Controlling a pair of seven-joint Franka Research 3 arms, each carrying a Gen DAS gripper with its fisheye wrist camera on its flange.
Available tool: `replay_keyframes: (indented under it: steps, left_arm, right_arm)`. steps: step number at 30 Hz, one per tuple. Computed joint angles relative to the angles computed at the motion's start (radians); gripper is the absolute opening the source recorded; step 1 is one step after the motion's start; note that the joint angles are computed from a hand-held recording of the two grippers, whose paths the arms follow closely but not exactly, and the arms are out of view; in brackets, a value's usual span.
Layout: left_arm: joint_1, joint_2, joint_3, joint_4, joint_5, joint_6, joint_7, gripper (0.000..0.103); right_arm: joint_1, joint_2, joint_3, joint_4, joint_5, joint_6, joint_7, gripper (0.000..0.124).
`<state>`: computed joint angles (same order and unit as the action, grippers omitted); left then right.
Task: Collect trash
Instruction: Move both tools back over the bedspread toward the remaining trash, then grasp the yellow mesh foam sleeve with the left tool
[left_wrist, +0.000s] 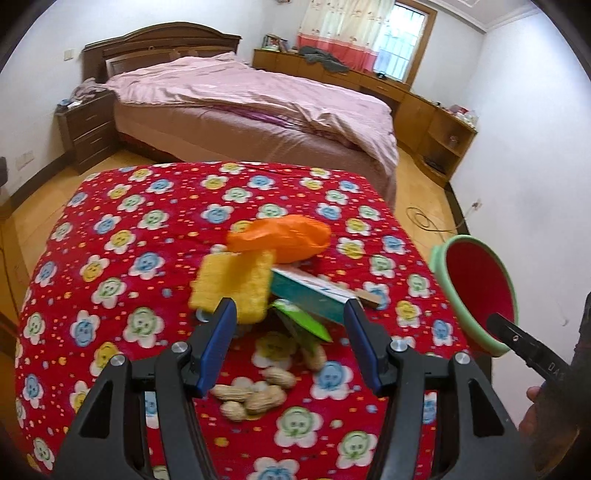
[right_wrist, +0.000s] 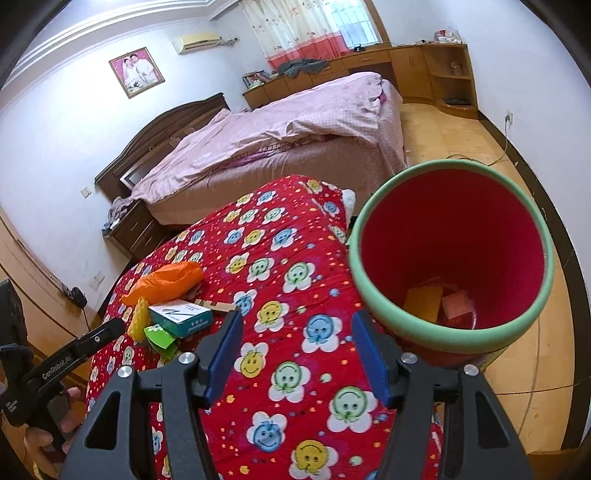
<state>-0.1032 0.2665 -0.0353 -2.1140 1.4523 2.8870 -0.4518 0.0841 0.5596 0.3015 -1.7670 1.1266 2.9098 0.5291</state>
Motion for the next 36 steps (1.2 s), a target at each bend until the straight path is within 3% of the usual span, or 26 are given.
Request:
replay_keyframes:
  steps: [8, 13, 28, 34, 36]
  left_arm:
    - [0.028, -0.010, 0.015, -0.035, 0.035, 0.005, -0.062, 0.060]
    - [0.040, 0.012, 0.009, -0.032, -0.050, -0.042, 0.037, 0.060]
    - [0.020, 0.096, 0.056, 0.038, -0.074, 0.066, 0.146, 0.060]
    - [0.022, 0.148, 0.075, 0.073, -0.201, 0.092, 0.255, 0.060]
    - [0.005, 0.163, 0.108, 0.081, -0.201, 0.123, 0.228, 0.060]
  right_arm:
    - [0.046, 0.018, -0.021, 0.009, -0.100, 0.000, 0.090, 0.064]
    - [0.057, 0.027, -0.020, 0.005, -0.163, 0.010, 0.146, 0.064]
    - [0.063, 0.064, -0.017, 0.028, -0.309, 0.009, 0.284, 0.064]
    - [0.056, 0.082, -0.006, 0.041, -0.341, -0.002, 0.303, 0.064]
    - [0.052, 0.084, -0.002, 0.040, -0.346, -0.002, 0.303, 0.064]
